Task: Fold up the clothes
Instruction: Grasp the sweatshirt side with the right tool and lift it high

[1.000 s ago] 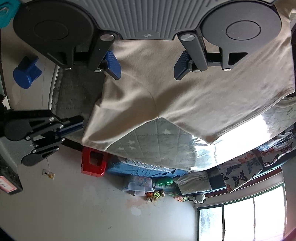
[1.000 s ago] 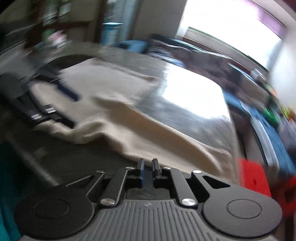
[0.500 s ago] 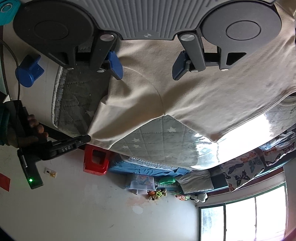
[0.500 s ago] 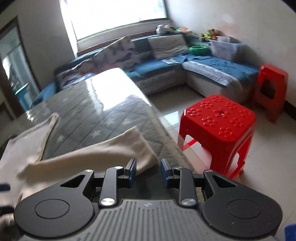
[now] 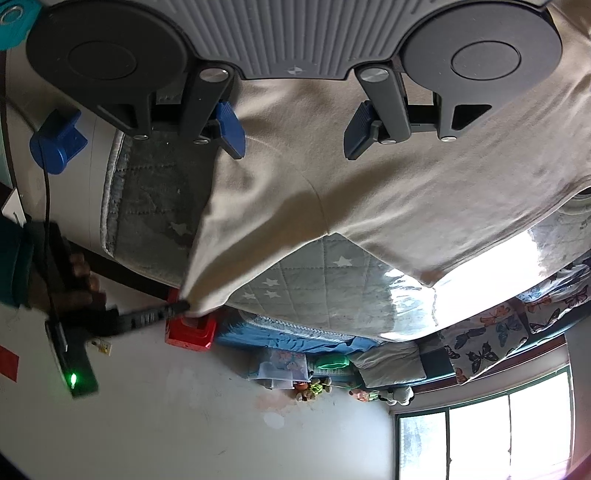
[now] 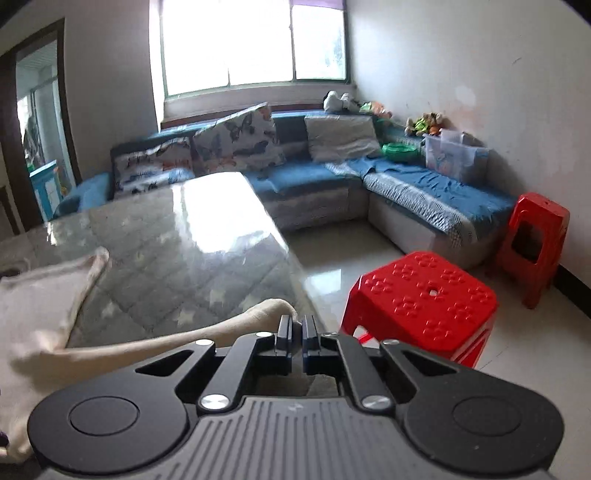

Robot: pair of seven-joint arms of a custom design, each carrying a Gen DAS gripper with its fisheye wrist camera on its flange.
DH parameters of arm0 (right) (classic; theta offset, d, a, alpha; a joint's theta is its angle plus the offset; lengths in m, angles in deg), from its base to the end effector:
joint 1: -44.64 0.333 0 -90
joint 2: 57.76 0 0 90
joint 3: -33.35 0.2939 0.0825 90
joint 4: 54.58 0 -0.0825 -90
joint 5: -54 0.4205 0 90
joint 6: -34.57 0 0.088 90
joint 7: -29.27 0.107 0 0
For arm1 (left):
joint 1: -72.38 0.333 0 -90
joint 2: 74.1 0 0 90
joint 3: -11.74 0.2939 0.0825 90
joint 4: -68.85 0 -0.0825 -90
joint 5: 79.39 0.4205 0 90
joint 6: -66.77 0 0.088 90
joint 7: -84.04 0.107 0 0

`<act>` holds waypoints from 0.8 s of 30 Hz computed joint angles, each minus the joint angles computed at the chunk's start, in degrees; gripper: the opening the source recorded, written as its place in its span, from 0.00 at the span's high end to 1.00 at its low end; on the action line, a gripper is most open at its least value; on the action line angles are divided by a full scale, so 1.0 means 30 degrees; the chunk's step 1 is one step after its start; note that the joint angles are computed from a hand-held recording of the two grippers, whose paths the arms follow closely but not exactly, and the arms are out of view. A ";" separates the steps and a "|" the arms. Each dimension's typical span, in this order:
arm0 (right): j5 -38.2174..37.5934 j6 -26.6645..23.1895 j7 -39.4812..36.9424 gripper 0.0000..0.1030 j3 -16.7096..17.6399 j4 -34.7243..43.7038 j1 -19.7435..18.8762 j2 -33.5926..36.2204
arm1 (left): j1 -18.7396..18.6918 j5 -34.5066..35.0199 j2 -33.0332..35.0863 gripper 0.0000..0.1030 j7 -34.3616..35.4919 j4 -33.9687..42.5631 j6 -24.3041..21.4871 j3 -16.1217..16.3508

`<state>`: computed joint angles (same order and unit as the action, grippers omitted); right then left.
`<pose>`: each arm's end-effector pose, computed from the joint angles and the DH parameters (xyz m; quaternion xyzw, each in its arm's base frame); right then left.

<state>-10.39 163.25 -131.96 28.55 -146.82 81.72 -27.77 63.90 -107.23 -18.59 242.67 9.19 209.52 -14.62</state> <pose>0.6241 0.3723 0.3113 -0.4102 0.7911 -0.3884 0.2346 0.7593 -0.3448 0.3163 -0.1699 0.8887 -0.4205 0.0666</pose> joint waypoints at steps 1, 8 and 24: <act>0.0195 0.0095 -0.0108 0.96 0.0066 0.0097 -0.0079 0.0151 | 0.0021 -0.0049 -0.0005 0.40 0.0014 -0.0011 0.0051 -0.0046; -0.0980 0.0287 0.0298 0.96 -0.0144 -0.0172 0.0198 -0.0717 | -0.0059 -0.0152 0.0163 0.43 0.0212 0.0022 0.0293 -0.0214; -0.0030 0.3480 -0.9565 0.96 0.0155 0.9837 0.0706 0.3754 | 0.2184 -0.2629 -0.1622 0.41 0.1592 -0.3160 0.2195 -0.1178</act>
